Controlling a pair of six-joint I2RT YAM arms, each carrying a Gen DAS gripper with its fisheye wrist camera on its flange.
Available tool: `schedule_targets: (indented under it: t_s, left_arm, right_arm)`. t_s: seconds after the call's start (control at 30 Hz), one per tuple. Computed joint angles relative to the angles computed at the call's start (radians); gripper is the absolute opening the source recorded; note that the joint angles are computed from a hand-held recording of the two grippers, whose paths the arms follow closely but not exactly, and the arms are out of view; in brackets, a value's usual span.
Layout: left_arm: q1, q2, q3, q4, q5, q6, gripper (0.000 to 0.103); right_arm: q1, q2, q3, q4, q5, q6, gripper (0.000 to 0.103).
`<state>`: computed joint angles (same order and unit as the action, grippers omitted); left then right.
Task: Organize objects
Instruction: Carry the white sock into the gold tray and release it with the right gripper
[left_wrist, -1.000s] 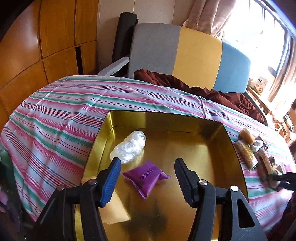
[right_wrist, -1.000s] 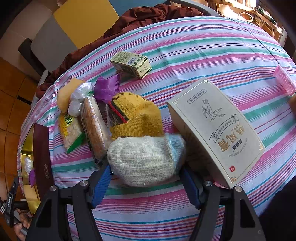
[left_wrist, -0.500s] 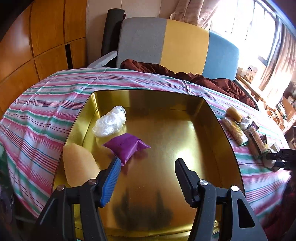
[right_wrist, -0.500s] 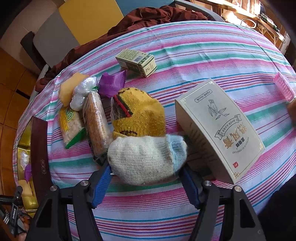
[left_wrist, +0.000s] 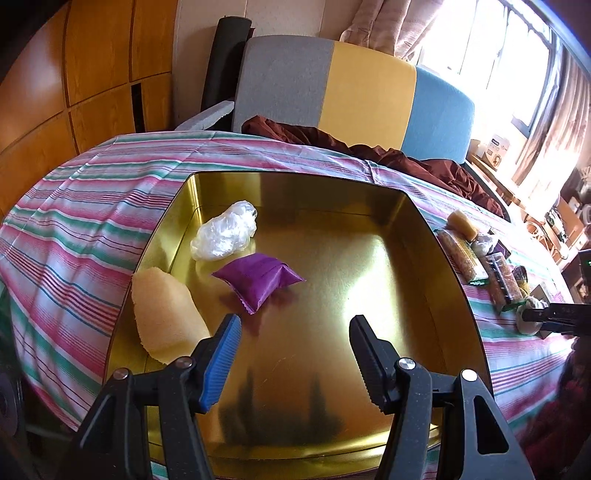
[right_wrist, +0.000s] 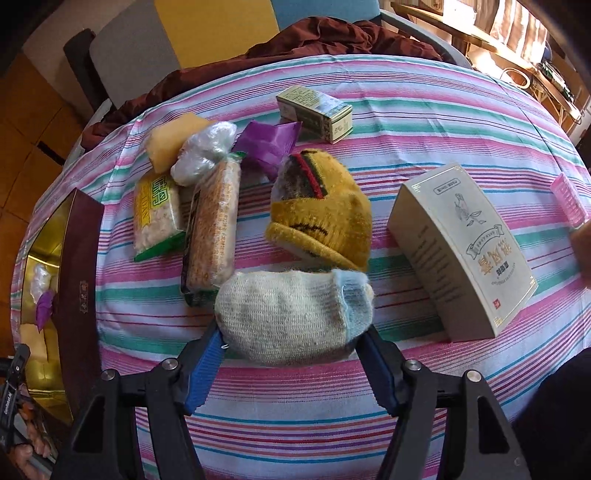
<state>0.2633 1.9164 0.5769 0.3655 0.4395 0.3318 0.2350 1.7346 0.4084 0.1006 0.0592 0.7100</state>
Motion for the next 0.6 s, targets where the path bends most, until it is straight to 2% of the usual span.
schedule_targets:
  t_s: [0.23,0.33,0.47,0.6]
  left_arm:
    - [0.034,-0.004,0.005,-0.009,0.026,0.009,0.063]
    - [0.052,-0.013,0.005,-0.006,0.033,0.014,0.064]
    - [0.080,-0.022,0.007,-0.007,0.045,0.017,0.065]
    - [0.115,-0.031,0.018,-0.010,0.057,0.017,0.065]
  right_arm:
    - [0.221,-0.036,0.013,0.027,0.049,0.041,0.070]
    - [0.308,-0.055,0.062,0.019,0.064,0.047,0.070]
    - [0.428,-0.027,0.195,0.007,0.071,0.015,0.070]
    - [0.518,0.103,0.394,-0.017,0.059,-0.045,0.070]
